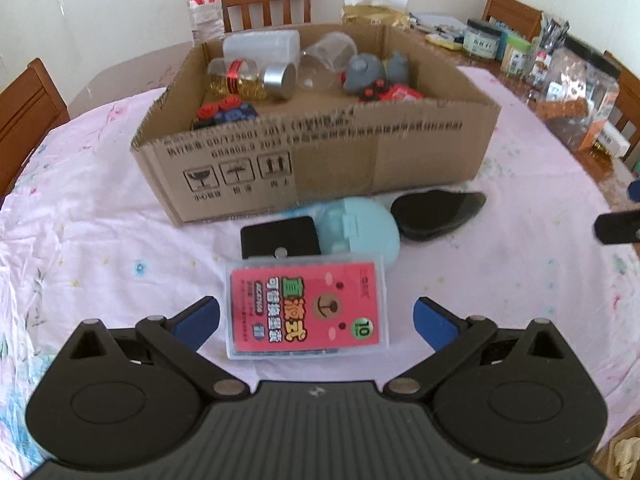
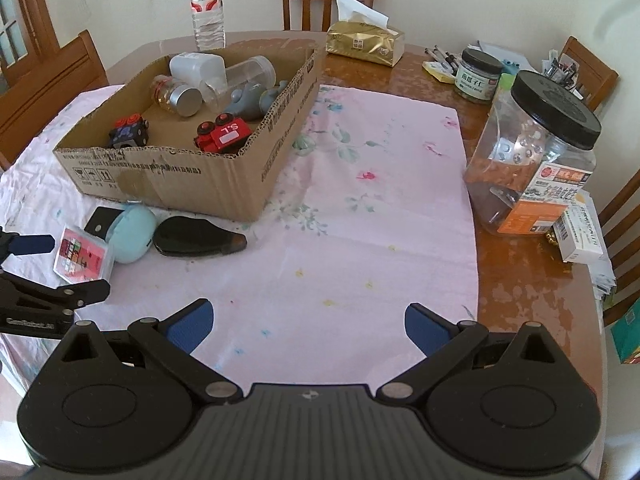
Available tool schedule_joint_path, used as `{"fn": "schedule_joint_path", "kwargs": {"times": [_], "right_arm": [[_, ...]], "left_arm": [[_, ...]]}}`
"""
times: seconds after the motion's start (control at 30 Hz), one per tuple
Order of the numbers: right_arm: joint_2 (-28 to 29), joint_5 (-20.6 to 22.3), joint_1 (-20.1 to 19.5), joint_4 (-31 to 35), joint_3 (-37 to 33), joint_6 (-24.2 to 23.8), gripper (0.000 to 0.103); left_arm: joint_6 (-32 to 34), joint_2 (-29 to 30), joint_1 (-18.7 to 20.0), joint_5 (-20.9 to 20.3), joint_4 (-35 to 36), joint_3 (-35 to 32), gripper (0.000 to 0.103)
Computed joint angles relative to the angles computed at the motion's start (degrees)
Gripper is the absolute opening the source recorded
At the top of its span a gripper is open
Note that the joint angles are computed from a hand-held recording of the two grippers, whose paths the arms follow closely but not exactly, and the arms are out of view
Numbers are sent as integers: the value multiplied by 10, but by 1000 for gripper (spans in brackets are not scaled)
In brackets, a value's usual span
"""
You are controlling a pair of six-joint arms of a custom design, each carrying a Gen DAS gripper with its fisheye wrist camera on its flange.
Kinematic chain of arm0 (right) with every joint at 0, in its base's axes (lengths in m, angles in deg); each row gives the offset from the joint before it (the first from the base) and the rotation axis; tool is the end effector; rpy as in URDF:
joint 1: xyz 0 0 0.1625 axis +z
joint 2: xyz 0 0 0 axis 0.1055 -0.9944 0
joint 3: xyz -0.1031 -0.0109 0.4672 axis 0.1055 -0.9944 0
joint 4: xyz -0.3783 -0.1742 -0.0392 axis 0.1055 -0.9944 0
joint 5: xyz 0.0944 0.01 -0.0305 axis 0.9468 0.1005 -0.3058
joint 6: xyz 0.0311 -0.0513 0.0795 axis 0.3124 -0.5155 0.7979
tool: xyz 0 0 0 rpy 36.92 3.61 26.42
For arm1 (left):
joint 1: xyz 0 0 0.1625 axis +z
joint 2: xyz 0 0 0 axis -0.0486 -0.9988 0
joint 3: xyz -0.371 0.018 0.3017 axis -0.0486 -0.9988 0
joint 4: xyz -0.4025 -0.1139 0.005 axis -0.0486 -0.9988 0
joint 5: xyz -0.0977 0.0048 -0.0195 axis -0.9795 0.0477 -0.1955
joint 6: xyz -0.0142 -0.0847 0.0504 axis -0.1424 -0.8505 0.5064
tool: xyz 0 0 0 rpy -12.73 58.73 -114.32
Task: Organize rigid objects
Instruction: 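Grasp the pink card pack with the left tool, then hold the pink card pack in the left tool while the right tool grasps the black oval case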
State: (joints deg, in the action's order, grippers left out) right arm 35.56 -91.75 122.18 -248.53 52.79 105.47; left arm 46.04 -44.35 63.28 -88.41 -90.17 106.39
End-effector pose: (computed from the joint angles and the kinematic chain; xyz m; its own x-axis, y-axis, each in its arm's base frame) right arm 0.3015 -0.3048 0.0316 -0.6959 0.2394 0.6771 -0.2239 0.8235 -0.5213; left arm -0.0169 -0.4096 0.2387 -0.5304 0.6078 -0.5910 0.7723 0.6339 -0.0413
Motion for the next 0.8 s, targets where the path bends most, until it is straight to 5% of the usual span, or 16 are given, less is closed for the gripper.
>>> {"fn": "schedule_joint_path", "kwargs": {"times": [0.2,0.4,0.8], "right_arm": [[1,0,4,14,-1,28,103],[15,3,1,23,-12,38,103],[83,29,-31,-48,-62,-29,103]], "left_arm": [[17,22,11,0,-25,-2,102],[7,7,31,-27,20,-21,89],[36,-19,85,-1,39,-60,89]]}}
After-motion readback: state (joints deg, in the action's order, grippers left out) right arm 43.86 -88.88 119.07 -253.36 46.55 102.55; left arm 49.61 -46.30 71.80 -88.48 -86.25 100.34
